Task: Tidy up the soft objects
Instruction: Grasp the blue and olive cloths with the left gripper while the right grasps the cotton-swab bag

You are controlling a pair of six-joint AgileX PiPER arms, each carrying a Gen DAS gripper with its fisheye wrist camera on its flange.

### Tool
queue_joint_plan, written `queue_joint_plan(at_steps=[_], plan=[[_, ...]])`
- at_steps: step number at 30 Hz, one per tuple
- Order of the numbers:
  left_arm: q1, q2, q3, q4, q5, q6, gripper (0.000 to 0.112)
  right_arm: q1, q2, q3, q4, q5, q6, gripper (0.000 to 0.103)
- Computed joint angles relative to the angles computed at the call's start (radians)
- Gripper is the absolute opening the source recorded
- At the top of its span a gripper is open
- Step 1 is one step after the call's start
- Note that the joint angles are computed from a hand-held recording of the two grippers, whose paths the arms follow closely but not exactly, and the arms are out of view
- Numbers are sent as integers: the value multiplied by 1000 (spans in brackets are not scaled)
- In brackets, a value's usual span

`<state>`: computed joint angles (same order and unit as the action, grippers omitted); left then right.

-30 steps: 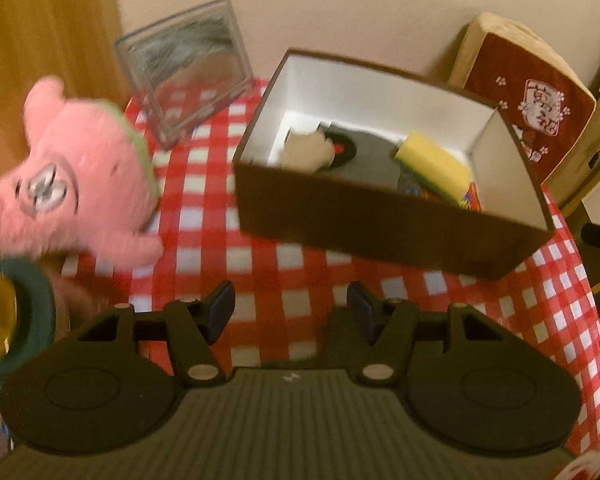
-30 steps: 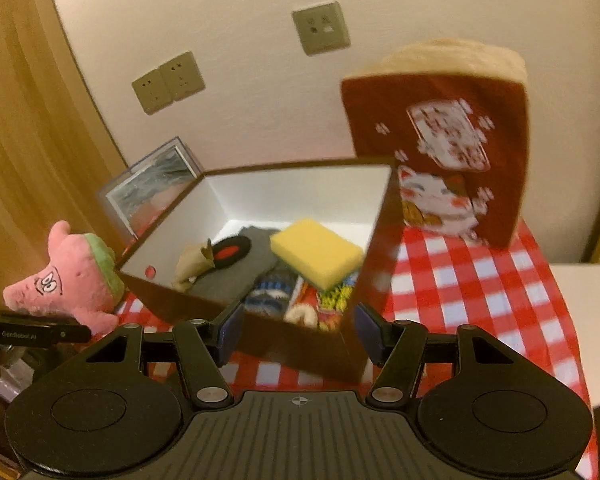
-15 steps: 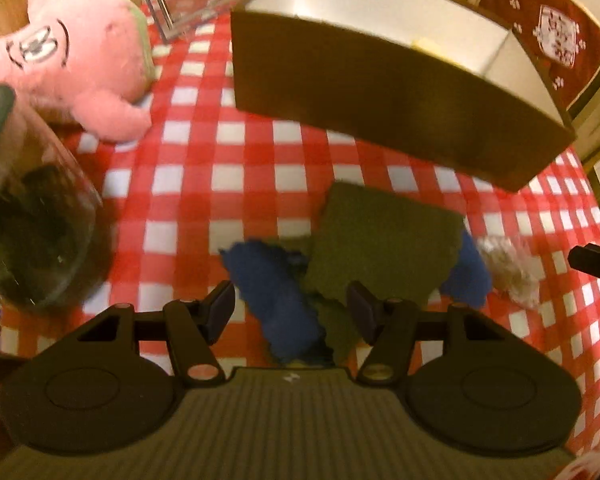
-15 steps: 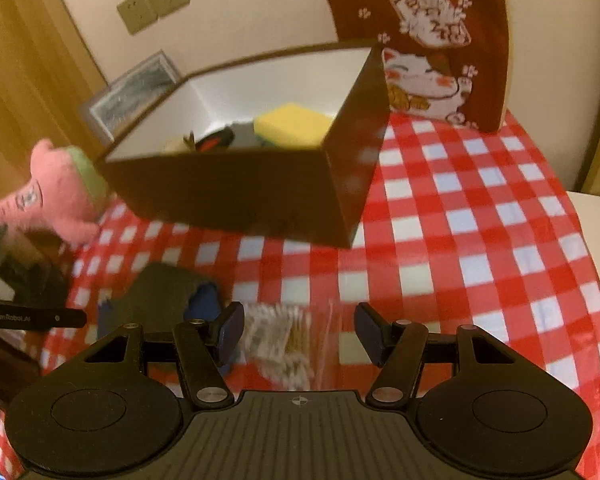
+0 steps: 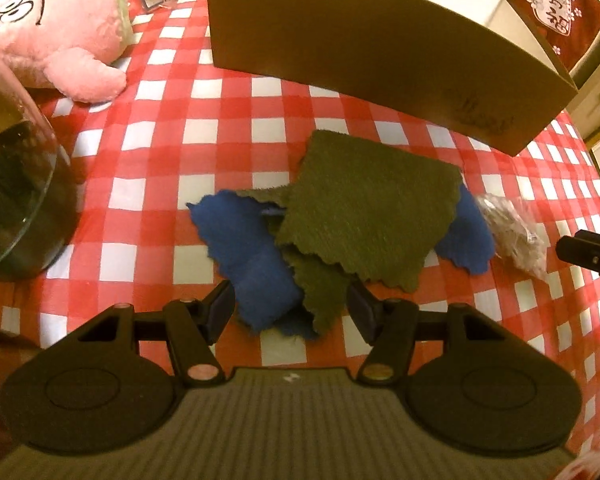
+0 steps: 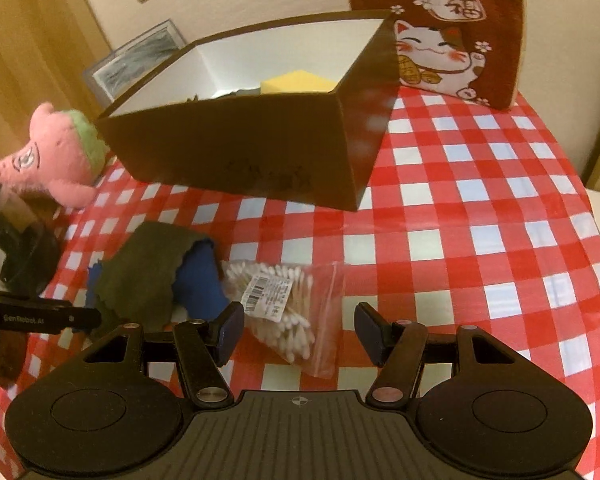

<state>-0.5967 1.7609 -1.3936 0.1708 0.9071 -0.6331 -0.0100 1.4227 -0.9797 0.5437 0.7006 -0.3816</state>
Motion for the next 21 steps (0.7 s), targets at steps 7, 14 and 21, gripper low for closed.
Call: queue_joint_plan(at_steps=[7,14,21], plan=[[-4,21,-5,-2,-6,-2,60,46,50,10,-7,-40,-19,61],[-4,39,-3,10,-18,-21,63,104,104,15,-73,-114,6,61],[-20,57,-1,61,-33,-45,60,86,93,44,-39,-148,-60,28]])
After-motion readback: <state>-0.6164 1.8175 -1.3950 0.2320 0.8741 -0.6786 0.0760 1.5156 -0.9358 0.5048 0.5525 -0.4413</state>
